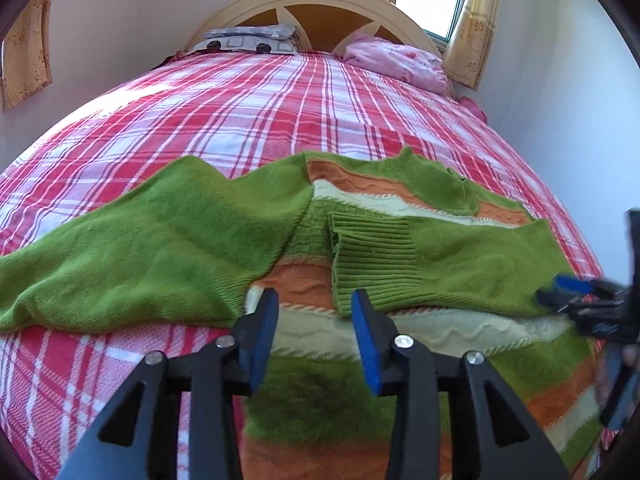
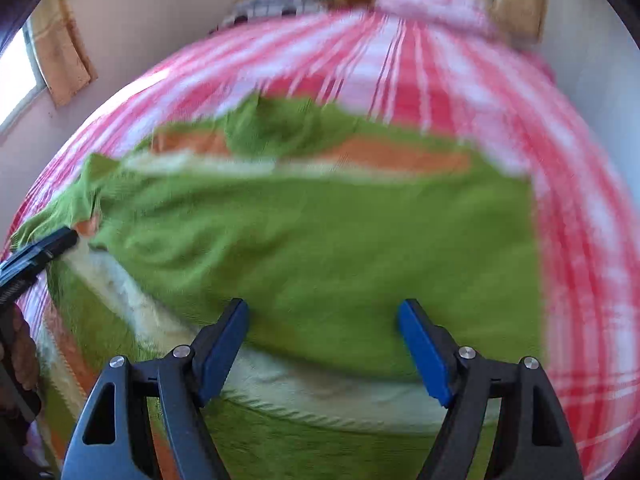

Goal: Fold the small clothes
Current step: 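Open the right tool and release the sleeve on the sweater, then grasp the other sleeve cuff with the left tool and lift it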

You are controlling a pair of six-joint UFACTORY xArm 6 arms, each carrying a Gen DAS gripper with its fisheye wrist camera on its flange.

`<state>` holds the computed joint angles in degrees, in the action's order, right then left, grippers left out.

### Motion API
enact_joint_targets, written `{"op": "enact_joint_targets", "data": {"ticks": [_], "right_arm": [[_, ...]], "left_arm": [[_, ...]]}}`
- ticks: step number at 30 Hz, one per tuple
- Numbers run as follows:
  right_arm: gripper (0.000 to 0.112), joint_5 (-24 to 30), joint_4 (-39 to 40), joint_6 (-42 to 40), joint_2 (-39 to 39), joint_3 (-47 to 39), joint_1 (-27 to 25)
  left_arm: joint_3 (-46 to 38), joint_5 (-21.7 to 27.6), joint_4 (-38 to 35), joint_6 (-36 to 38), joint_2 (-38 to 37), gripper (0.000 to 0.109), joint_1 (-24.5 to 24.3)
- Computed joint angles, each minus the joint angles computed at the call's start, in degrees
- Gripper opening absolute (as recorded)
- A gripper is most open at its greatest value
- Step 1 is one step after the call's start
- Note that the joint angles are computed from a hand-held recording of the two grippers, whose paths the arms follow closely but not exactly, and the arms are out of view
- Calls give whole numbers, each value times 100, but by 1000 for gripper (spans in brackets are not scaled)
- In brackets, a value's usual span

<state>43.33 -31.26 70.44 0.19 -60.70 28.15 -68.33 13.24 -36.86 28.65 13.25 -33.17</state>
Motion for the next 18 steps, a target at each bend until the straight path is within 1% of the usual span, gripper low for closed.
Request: {"op": "enact_joint_targets", "data": {"ticks": [1,2,3,4,6,7,8,9,10,13,14,15,16,18], "right_arm": [[81,213,-182,3,70,-150,110],[81,186,-303,60,93,-167,176],[81,70,-184,0,72,-156,167],[81,-12,-110,-36,52,-177,168],[81,261,-351,-66,214,-527,307],[81,391,-498,-127,354,-749,377],[81,356,-566,-209,489,-920,413],[81,201,-517,-350,611,-1046,394],[81,21,-387,-539,782,-1196,372],[82,-324,212,-1288,1395,-1684,378],[84,-388,311,-1438,1623,-1845,439],[87,-211,169,-1536,1789,-2060,526],[87,-129,-57,-1426,1837,-2129,595],[88,-278,-186,-1158,1771,-1994,601]], "left_arm": [[96,-20,-55,91,-103,48,66],[211,-78,-149,216,-215,57,146],[284,-129,-271,358,-292,64,213],[369,-185,-338,465,-374,65,315],[481,-247,-304,555,-478,67,512],[530,-304,-154,474,-505,67,632],[585,-376,81,291,-522,67,755],[622,-431,365,51,-521,67,913],[648,-473,629,-208,-508,67,1026],[704,-524,1725,-1366,-437,67,1505],[710,-525,2177,-1816,-405,67,1674],[720,-519,2632,-2277,-381,67,1815],[707,-490,2882,-2572,-348,67,1963],[670,-408,3014,-2846,-280,67,2203]]}}
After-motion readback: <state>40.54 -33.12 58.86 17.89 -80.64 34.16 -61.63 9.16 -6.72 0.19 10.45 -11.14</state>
